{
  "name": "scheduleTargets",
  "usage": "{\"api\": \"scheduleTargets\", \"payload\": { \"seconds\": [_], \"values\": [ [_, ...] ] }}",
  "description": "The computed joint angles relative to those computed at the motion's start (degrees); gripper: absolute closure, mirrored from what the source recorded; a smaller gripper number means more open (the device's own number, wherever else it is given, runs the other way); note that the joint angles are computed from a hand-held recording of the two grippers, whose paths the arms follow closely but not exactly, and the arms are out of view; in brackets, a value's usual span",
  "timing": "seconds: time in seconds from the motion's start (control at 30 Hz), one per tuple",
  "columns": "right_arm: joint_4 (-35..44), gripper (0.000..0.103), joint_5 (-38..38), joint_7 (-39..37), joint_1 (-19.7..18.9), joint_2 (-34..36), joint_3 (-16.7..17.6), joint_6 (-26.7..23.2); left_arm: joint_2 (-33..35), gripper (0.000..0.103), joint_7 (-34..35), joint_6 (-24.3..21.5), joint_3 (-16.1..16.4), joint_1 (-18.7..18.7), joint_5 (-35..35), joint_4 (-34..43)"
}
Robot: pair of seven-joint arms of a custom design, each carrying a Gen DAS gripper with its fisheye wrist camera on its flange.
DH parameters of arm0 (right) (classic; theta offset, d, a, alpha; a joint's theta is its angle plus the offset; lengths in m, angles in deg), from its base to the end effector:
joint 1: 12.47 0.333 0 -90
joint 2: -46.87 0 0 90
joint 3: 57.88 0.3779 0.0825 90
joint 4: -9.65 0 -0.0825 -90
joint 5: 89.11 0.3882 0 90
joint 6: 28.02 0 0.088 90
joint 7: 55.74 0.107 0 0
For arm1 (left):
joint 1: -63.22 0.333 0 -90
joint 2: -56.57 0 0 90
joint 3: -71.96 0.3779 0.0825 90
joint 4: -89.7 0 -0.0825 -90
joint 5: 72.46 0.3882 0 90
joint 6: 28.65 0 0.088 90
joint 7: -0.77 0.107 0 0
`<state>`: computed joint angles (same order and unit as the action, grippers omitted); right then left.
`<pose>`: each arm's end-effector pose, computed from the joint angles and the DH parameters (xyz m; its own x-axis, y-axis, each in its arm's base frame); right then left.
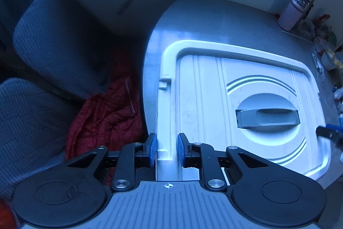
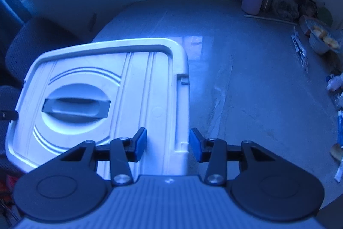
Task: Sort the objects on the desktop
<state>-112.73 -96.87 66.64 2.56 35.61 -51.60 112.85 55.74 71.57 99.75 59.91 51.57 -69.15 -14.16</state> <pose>0.4909 0.1967 0.6069 -0.0702 -0.9882 -0.1362 -0.8625 0.1288 -0.4894 0.5491 -0.2402 0.6458 -0.1230 -0.9888 0.0845 -0.9030 0.0762 -0.4228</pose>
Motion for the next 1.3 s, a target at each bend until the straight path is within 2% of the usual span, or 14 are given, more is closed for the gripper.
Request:
{"api": "scheduleTargets", "payload": {
  "seconds": [0.1,0.3,0.53,0.67,0.8,0.9,1.0,1.1,1.2,1.3],
  "values": [
    [-0.4,0.057,0.9,0.4,0.0,-0.3,-0.2,0.5,0.1,0.079,-0.3,-0.3,-0.3,-0.3,1.5,0.2],
    [0.7,0.056,-2.9,0.8,-0.1,0.5,0.6,-0.5,-0.5,0.078,-1.0,1.2,-0.2,-0.3,1.7,-0.9],
    [0.6,0.050,-6.3,4.2,-0.2,0.5,1.4,-0.7,-1.9,0.076,-3.5,3.8,-0.5,-0.3,3.2,-3.4],
    [-0.3,0.048,-9.4,8.5,0.0,-0.6,2.6,-0.2,-2.9,0.058,-3.7,4.8,-0.6,-0.5,3.6,-4.6],
    [-1.1,0.044,-13.3,11.9,0.4,-2.0,4.1,-0.6,-5.1,0.034,-6.9,8.9,-1.6,-0.3,10.7,-7.9],
    [-1.1,0.044,-13.5,12.1,1.2,-2.1,4.5,-2.0,-5.9,0.030,-7.6,9.3,-2.0,-0.4,12.9,-9.0],
    [-0.6,0.042,-15.6,12.8,1.7,-1.6,5.2,-3.7,-5.7,0.030,-4.4,8.7,-1.6,-0.8,10.2,-8.8],
    [0.1,0.042,-17.9,13.5,2.2,-1.1,5.5,-5.2,-5.3,0.030,-5.4,8.5,-1.6,-0.6,10.3,-9.0],
    [-0.2,0.042,-19.1,14.9,2.5,-1.1,5.2,-4.5,-5.5,0.030,-7.3,8.9,-1.7,-0.3,11.0,-9.2],
    [-1.5,0.042,-20.6,17.3,2.2,-2.6,5.1,-1.8,-7.6,0.030,-11.1,12.1,-2.5,0.2,16.0,-10.9]
  ]
}}
